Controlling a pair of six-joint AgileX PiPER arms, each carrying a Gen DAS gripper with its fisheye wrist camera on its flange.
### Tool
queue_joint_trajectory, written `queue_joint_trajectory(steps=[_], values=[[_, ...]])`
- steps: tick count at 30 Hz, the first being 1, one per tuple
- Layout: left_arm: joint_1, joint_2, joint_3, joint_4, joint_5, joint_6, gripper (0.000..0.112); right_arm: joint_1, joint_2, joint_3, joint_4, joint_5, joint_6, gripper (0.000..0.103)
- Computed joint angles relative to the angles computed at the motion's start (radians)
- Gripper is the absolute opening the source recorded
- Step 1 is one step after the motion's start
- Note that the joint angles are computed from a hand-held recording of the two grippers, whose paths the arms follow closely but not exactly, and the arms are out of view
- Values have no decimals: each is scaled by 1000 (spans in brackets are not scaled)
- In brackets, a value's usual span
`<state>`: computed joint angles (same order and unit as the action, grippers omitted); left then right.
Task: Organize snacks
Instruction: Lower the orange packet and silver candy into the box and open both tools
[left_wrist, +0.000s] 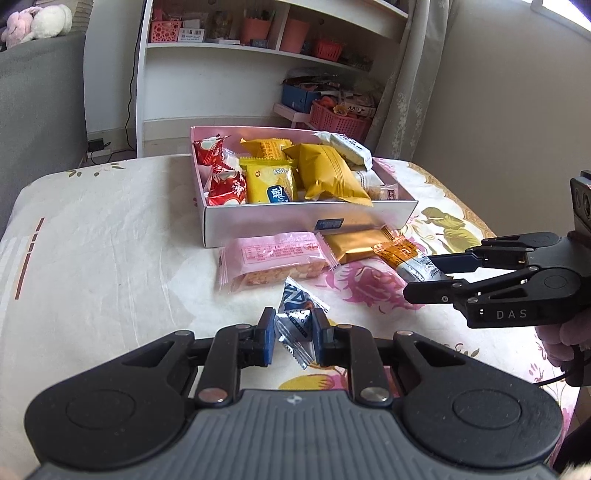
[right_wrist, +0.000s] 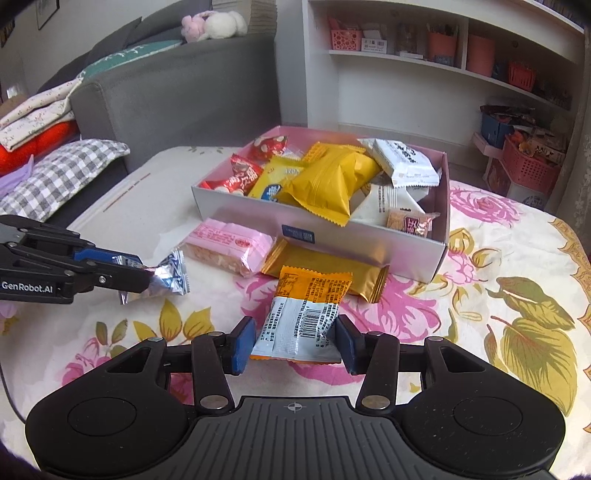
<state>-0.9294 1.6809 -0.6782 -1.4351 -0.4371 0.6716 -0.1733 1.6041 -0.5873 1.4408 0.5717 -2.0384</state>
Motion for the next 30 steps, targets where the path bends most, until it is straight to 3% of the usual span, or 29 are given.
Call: queue_joint_trajectory(steps=[15, 30], values=[[10, -33, -44, -33, -58, 28, 17, -7, -4, -73, 65, 10, 75, 46], [108, 57, -185, -40, -84, 23, 17, 42, 100, -224, 151, -74, 199, 46]])
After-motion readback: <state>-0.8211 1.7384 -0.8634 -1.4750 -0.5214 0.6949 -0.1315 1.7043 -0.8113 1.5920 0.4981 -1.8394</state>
